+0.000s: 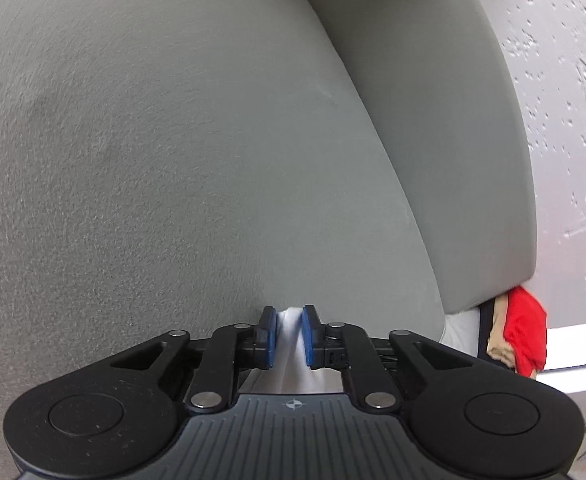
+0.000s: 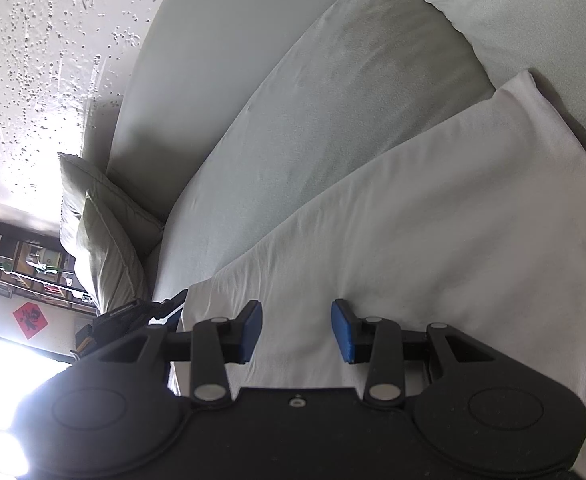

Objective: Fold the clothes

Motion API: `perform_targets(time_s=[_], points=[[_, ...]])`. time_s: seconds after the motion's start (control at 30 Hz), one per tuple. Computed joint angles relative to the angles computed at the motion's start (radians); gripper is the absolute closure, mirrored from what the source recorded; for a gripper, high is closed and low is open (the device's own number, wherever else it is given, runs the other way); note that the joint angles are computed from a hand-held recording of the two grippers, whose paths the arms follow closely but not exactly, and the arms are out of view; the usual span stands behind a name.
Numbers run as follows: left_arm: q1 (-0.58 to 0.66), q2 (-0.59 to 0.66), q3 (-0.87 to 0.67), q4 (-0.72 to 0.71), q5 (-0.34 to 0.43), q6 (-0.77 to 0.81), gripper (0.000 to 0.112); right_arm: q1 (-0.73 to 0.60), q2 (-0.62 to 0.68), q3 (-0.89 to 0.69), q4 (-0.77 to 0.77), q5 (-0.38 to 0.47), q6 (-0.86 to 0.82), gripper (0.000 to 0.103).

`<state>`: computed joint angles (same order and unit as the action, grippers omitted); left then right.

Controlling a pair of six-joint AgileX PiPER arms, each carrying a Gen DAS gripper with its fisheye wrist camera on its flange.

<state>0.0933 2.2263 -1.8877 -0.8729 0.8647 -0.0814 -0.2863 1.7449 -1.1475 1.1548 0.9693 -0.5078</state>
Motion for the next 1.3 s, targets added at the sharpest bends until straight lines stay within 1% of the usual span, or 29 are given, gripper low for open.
perform_targets(time_s=[0.07, 0.17, 0.23, 0.3, 0.4, 0.43, 0.5, 0.57, 0.63, 0.67, 0.7, 0.77, 0.87, 0.93, 1.0, 1.07, 1.13, 1.3], points=[[-0.020, -0.035, 0.030, 0.058, -0.053, -0.017, 0.109, 0.000, 0.001, -0.001, 0.000, 0.000, -0.001, 0.066], [-0.062, -0.107, 0.080, 0.199, -0.141, -0.048, 0.110, 0.000, 0.001, -0.004, -0.002, 0.001, 0.002, 0.066], [-0.100, -0.158, 0.116, 0.346, -0.197, -0.100, 0.110, 0.003, 0.000, -0.005, -0.005, -0.003, 0.006, 0.066], [-0.149, -0.203, 0.148, 0.524, -0.241, -0.161, 0.110, 0.006, -0.003, -0.005, -0.010, -0.008, 0.009, 0.066], [-0.222, -0.230, 0.158, 0.695, -0.258, -0.157, 0.108, 0.008, -0.007, -0.003, -0.014, -0.013, 0.009, 0.065], [-0.238, -0.233, 0.158, 0.726, -0.258, -0.152, 0.107, 0.008, -0.008, -0.002, -0.014, -0.013, 0.008, 0.065], [-0.244, -0.232, 0.148, 0.717, -0.238, -0.136, 0.103, 0.006, -0.009, 0.000, -0.013, -0.013, 0.002, 0.065], [-0.246, -0.238, 0.146, 0.737, -0.227, -0.167, 0.103, 0.003, -0.015, 0.006, -0.014, -0.012, -0.004, 0.065], [-0.231, -0.269, 0.185, 0.744, -0.230, -0.181, 0.103, -0.002, -0.025, 0.013, -0.018, -0.012, -0.010, 0.065], [-0.223, -0.286, 0.207, 0.738, -0.227, -0.181, 0.097, -0.003, -0.036, 0.018, -0.025, -0.013, -0.013, 0.065], [-0.214, -0.302, 0.224, 0.719, -0.215, -0.175, 0.090, -0.005, -0.049, 0.022, -0.034, -0.014, -0.016, 0.064], [-0.179, -0.346, 0.269, 0.628, -0.186, -0.108, 0.085, -0.013, -0.084, 0.038, -0.049, -0.012, -0.025, 0.060], [-0.124, -0.435, 0.346, 0.533, -0.129, 0.016, 0.083, -0.059, -0.165, 0.083, -0.045, 0.014, -0.047, 0.057], [-0.104, -0.492, 0.381, 0.530, -0.059, 0.061, 0.081, -0.100, -0.224, 0.116, -0.033, 0.043, -0.064, 0.056], [-0.089, -0.546, 0.413, 0.545, 0.006, 0.101, 0.076, -0.172, -0.306, 0.180, 0.005, 0.101, -0.101, 0.053], [-0.079, -0.604, 0.462, 0.569, 0.034, 0.112, 0.077, -0.239, -0.381, 0.229, 0.005, 0.151, -0.116, 0.050], [-0.061, -0.654, 0.499, 0.553, 0.062, 0.127, 0.075, -0.296, -0.439, 0.261, -0.010, 0.189, -0.119, 0.049], [-0.062, -0.639, 0.490, 0.591, 0.179, 0.103, 0.074, -0.424, -0.518, 0.333, 0.007, 0.228, -0.127, 0.048]])
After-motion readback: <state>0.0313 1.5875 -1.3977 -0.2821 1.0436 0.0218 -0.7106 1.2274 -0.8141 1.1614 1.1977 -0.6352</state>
